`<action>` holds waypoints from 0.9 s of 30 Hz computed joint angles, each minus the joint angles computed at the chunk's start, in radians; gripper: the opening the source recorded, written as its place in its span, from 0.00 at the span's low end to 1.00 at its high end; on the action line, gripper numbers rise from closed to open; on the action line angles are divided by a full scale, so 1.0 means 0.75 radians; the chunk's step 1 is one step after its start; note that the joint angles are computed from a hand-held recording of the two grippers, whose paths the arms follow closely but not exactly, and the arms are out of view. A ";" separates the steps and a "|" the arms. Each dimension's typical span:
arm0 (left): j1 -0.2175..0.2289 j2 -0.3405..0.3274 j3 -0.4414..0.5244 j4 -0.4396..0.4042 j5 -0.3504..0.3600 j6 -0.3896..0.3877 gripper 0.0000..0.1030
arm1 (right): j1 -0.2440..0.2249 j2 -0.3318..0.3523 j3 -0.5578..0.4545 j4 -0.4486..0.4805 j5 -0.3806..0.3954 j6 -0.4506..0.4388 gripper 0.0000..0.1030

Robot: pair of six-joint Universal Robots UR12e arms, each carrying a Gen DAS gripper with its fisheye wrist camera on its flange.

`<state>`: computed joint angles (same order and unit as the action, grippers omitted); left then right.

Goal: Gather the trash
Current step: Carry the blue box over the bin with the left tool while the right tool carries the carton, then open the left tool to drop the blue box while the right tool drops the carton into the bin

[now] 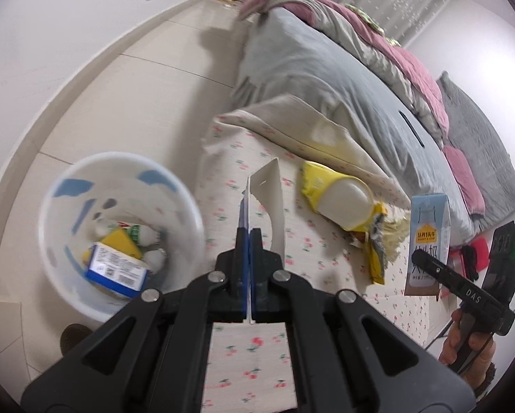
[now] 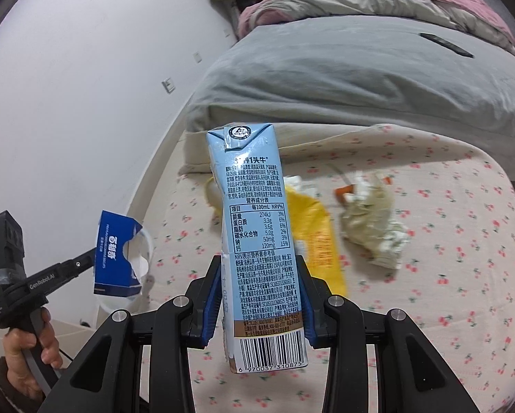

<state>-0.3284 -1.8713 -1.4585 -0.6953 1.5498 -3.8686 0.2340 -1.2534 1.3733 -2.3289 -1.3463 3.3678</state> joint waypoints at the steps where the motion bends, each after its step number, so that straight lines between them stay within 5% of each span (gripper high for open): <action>1: 0.005 0.010 -0.015 0.004 0.004 -0.007 0.01 | 0.007 0.007 -0.007 0.003 0.003 -0.004 0.38; 13: 0.065 0.100 -0.169 0.007 0.081 -0.019 0.01 | 0.091 0.101 -0.118 0.063 0.059 -0.078 0.38; 27: 0.092 0.098 -0.213 -0.014 0.119 0.030 0.01 | 0.192 0.225 -0.256 0.157 0.119 -0.219 0.38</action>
